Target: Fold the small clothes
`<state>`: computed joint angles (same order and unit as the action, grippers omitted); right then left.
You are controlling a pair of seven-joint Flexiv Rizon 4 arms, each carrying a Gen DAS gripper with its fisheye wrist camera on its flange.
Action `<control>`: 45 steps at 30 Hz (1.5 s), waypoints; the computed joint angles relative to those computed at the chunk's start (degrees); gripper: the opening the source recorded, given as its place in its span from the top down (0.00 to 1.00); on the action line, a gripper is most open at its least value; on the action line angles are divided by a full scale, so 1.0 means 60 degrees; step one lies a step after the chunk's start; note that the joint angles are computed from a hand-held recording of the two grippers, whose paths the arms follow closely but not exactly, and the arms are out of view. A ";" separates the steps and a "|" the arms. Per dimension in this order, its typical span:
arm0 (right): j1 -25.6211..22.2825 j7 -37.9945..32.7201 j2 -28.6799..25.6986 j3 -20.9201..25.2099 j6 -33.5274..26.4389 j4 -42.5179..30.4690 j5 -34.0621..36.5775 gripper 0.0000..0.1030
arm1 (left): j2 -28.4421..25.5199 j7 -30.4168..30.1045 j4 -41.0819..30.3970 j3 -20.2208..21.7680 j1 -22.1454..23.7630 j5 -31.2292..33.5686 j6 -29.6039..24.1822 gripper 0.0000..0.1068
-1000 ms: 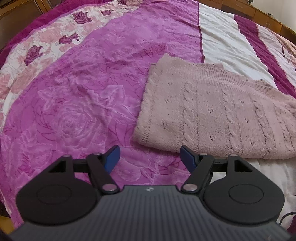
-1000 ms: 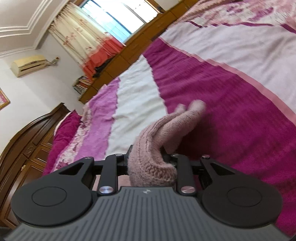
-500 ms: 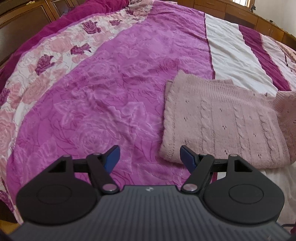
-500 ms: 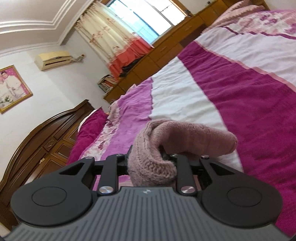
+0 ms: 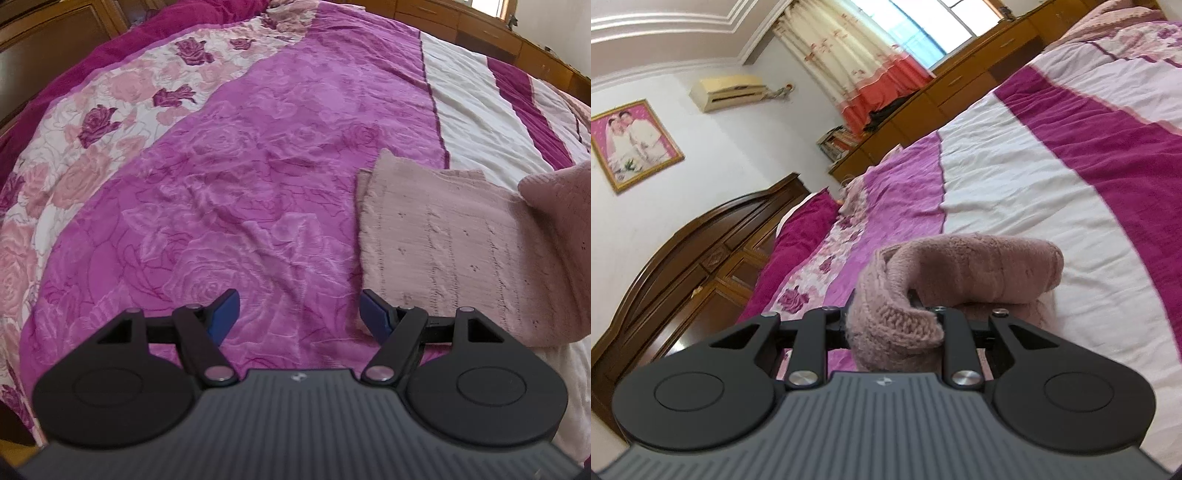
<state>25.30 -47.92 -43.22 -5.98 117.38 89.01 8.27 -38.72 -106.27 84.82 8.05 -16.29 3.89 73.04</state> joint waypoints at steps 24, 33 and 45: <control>0.0760 0.0457 -0.1889 0.0157 -0.2740 -0.2266 -0.2642 0.74 | 0.0028 -0.0064 0.0305 0.0177 0.0317 0.0004 0.0364 0.32; 0.0722 0.0301 -0.1840 0.0366 -0.2785 -0.2149 -0.3256 0.49 | -0.0033 0.0276 0.0266 -0.0173 0.0524 -0.0365 0.0630 0.32; 0.1127 -0.0989 -0.0057 -0.0276 -0.1380 0.0563 -0.2448 0.48 | -0.0374 0.2091 -0.0027 -0.1944 0.1156 -0.1898 0.1134 0.32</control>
<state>32.07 -53.85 -43.56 -7.64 109.10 92.39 -6.42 -40.97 -93.73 84.66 -3.61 -9.35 -7.49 79.85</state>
